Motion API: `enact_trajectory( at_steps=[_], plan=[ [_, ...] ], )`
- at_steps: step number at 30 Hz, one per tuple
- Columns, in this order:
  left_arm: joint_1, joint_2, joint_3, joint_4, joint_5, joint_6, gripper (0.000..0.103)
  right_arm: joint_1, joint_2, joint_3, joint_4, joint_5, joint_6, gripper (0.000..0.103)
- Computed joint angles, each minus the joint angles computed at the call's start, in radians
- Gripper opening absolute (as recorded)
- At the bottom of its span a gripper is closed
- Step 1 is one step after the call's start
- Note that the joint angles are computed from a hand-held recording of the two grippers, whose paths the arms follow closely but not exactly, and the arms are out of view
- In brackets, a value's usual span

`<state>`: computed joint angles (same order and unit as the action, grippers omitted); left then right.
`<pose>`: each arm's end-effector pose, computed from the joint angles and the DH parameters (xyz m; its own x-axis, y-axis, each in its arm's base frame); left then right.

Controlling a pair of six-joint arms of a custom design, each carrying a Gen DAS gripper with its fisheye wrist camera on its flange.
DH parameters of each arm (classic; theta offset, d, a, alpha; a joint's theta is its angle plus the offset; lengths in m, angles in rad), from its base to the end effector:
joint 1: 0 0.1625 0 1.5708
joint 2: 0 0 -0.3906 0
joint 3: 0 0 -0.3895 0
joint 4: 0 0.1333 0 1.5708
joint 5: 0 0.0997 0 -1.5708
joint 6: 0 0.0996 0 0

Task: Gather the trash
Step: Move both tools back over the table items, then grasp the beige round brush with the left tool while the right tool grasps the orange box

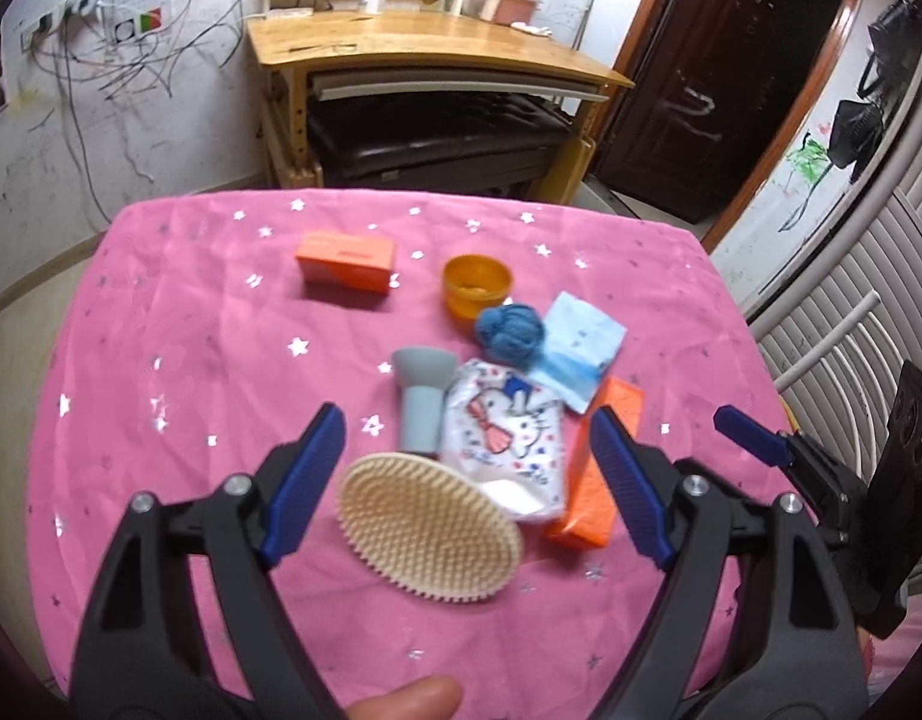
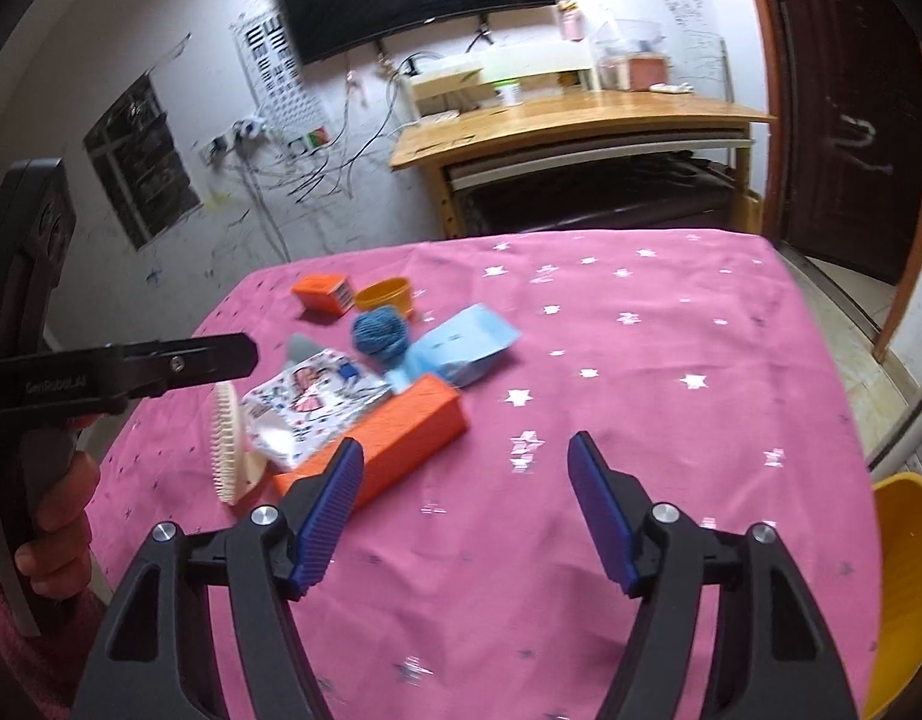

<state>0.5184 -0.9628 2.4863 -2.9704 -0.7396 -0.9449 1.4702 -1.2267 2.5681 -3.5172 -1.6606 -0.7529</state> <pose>-0.1860 -0.3443 0.0151 -0.8477 -0.0290 -0.5296 0.2986 0.7992 -0.5217 0.0877 -0.3694 0.1260 -0.7758 -0.4495 0.4427 -0.6138 0.7002 -0.3646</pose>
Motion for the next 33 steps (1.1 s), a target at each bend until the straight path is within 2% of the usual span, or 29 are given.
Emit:
enact_trajectory(
  at_steps=[7, 11, 16, 20, 27, 29, 30, 32, 33],
  plan=[
    [0.007, -0.006, 0.034, -0.017, -0.013, 0.0, 0.08, 0.066, 0.083, -0.028, 0.002, -0.046, 0.012, 0.068],
    [0.013, -0.002, 0.057, -0.047, -0.024, 0.002, 0.086, 0.108, 0.136, -0.046, -0.023, -0.101, 0.011, 0.07],
    [0.029, 0.001, 0.072, -0.062, -0.027, -0.004, 0.086, 0.132, 0.174, -0.072, -0.026, -0.142, 0.009, 0.076],
    [0.031, 0.01, 0.075, -0.078, -0.024, 0.006, 0.086, 0.143, 0.183, -0.082, -0.012, -0.139, 0.012, 0.076],
    [0.034, 0.057, 0.075, -0.147, -0.041, 0.049, 0.086, 0.163, 0.224, -0.106, -0.016, -0.198, -0.006, 0.076],
    [0.025, 0.074, 0.074, -0.164, -0.037, 0.059, 0.083, 0.154, 0.219, -0.105, -0.019, -0.216, -0.015, 0.075],
    [0.024, 0.082, 0.075, -0.186, -0.044, 0.076, 0.078, 0.147, 0.211, -0.103, -0.015, -0.217, -0.016, 0.073],
    [0.018, 0.097, 0.077, -0.221, -0.056, 0.098, 0.066, 0.134, 0.198, -0.099, -0.012, -0.226, -0.027, 0.066],
    [0.014, 0.1, 0.077, -0.223, -0.054, 0.097, 0.066, 0.128, 0.191, -0.097, -0.009, -0.23, -0.031, 0.06]
  ],
)
